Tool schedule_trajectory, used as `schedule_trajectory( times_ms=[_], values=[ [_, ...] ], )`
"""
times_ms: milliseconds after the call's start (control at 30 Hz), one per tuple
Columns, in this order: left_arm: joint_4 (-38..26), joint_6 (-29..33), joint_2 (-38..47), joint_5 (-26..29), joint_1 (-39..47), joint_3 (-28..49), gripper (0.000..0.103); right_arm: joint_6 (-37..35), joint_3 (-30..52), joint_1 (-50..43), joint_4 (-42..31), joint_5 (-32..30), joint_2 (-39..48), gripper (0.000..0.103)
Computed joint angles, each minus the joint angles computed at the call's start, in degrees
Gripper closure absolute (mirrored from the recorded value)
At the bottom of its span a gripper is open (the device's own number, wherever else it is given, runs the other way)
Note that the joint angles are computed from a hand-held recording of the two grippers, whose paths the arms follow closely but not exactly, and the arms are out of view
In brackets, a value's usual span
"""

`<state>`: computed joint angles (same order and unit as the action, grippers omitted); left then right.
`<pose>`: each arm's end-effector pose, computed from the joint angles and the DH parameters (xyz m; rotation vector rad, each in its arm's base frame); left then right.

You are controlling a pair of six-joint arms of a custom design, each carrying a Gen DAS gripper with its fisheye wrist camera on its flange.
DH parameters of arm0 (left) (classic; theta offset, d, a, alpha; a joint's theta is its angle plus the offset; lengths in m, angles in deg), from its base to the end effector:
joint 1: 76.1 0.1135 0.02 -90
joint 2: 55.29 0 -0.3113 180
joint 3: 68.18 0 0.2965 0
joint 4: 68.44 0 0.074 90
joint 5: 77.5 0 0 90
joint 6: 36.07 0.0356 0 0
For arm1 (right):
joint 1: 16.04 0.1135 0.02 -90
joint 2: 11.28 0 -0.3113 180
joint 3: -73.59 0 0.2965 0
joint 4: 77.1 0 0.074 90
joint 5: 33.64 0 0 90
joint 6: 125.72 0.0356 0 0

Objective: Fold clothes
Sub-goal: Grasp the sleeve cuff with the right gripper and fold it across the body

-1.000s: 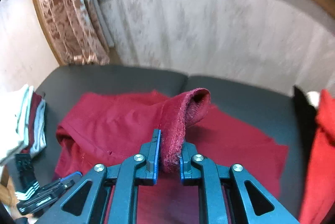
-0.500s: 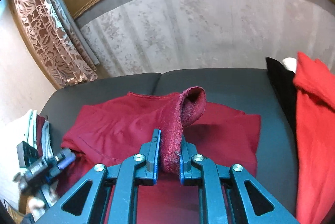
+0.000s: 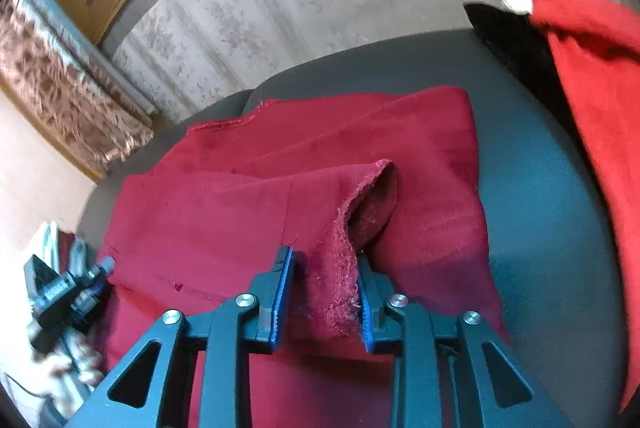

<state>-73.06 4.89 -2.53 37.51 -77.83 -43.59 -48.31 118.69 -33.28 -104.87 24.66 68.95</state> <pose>0.1818 -0.0205 0.1638 -0.6477 2.1509 -0.9682 0.2512 -0.0584 0.1568 -0.0695 2.5047 0.5307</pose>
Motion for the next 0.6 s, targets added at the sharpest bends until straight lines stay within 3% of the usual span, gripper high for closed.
schedule_trajectory(
  times_ms=[67,200,333,400,467,533,600],
  values=[
    [0.37,-0.97,-2.51,-0.28,0.64,-0.04,0.096,-1.55,-0.34,0.73,-1.19,-0.1,-2.88,0.087],
    [-3.26,1.67,-1.83,-3.59,-0.85,0.8,0.096,-3.23,-1.72,2.59,-2.1,0.93,-10.37,0.088],
    [-7.25,3.91,-4.01,-5.15,-1.24,-0.54,0.095,-3.57,-3.82,5.4,2.02,7.74,-6.33,0.086],
    [-11.89,5.33,-8.46,-7.67,-2.65,-0.82,0.095,-3.45,-5.12,4.33,4.77,6.98,-4.95,0.083],
    [-17.4,6.21,-13.57,-12.09,-5.78,-0.71,0.094,-3.38,-6.04,2.74,6.09,4.96,-4.93,0.065],
    [-22.1,5.32,-18.15,-12.95,-6.32,-0.53,0.092,-4.33,-6.01,1.72,5.21,4.14,-5.67,0.051],
    [-27.37,4.15,-22.78,-14.2,-7.22,0.2,0.089,-5.29,-6.89,1.87,4.68,6.37,-9.29,0.046]
  ],
)
